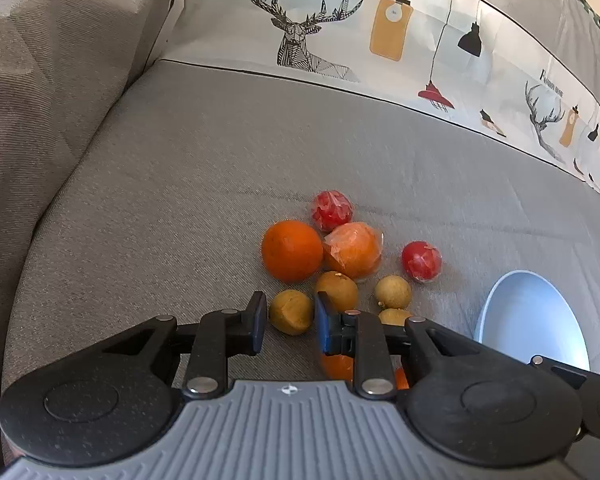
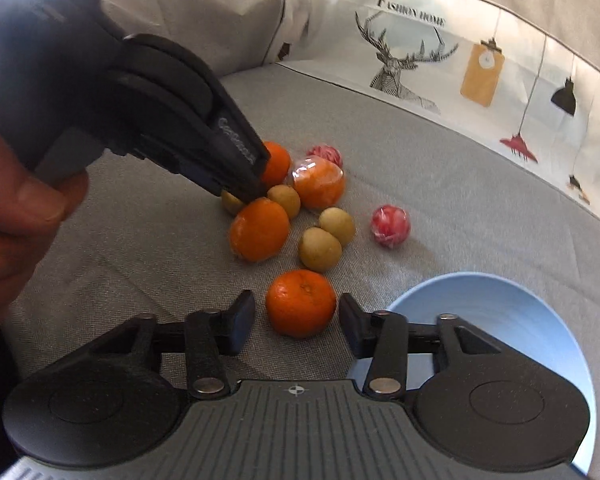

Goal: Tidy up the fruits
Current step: 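Grasp a brown kiwi with the left tool while the right tool grasps a mandarin, then carry the kiwi and mandarin over the blue plate and open both tools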

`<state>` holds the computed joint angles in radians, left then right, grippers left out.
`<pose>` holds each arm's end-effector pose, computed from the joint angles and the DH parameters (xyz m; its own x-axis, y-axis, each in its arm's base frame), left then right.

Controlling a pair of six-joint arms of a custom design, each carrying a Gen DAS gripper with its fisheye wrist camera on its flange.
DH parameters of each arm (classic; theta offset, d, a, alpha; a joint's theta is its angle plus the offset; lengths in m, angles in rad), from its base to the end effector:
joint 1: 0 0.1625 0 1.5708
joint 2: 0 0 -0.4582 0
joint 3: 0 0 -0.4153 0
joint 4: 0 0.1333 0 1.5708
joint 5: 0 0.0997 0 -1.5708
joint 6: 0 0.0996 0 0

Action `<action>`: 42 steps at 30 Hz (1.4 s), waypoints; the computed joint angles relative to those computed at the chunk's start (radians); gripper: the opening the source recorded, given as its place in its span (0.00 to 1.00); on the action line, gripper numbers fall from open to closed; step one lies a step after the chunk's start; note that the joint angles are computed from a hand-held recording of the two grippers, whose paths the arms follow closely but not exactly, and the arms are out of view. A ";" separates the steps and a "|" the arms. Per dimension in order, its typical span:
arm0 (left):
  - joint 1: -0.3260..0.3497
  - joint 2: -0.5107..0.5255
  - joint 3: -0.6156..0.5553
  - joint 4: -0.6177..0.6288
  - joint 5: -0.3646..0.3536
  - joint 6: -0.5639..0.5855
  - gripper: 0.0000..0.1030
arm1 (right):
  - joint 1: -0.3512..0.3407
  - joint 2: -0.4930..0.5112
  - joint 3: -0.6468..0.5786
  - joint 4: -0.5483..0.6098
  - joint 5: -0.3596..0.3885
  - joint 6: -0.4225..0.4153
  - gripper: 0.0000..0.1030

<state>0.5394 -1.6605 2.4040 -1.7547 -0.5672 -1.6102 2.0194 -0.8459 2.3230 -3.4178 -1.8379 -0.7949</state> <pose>-0.1636 -0.3512 0.2395 -0.7308 -0.4622 -0.5023 0.0795 0.6733 -0.7351 0.3004 -0.3774 0.0385 -0.3490 -0.8324 0.4304 -0.9331 0.3512 -0.0775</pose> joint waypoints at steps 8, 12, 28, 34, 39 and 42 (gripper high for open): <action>-0.037 0.007 -0.018 0.099 0.022 -0.073 0.26 | -0.004 -0.048 0.016 0.021 0.034 0.031 0.37; -0.126 -0.003 -0.024 0.254 0.082 -0.217 0.26 | -0.011 -0.096 0.039 -0.007 0.072 0.046 0.37; -0.337 0.209 -0.026 0.111 0.103 -0.114 0.26 | -0.236 -0.490 0.169 0.008 0.194 0.161 0.37; -0.296 0.386 0.004 -0.313 0.041 0.319 0.26 | -0.299 -0.491 0.185 -0.013 0.132 0.205 0.37; -0.274 0.446 0.018 -0.420 0.034 0.460 0.26 | -0.267 -0.429 0.173 -0.041 0.098 0.227 0.37; -0.270 0.420 0.030 -0.409 0.040 0.420 0.26 | -0.241 -0.389 0.156 -0.046 0.081 0.218 0.37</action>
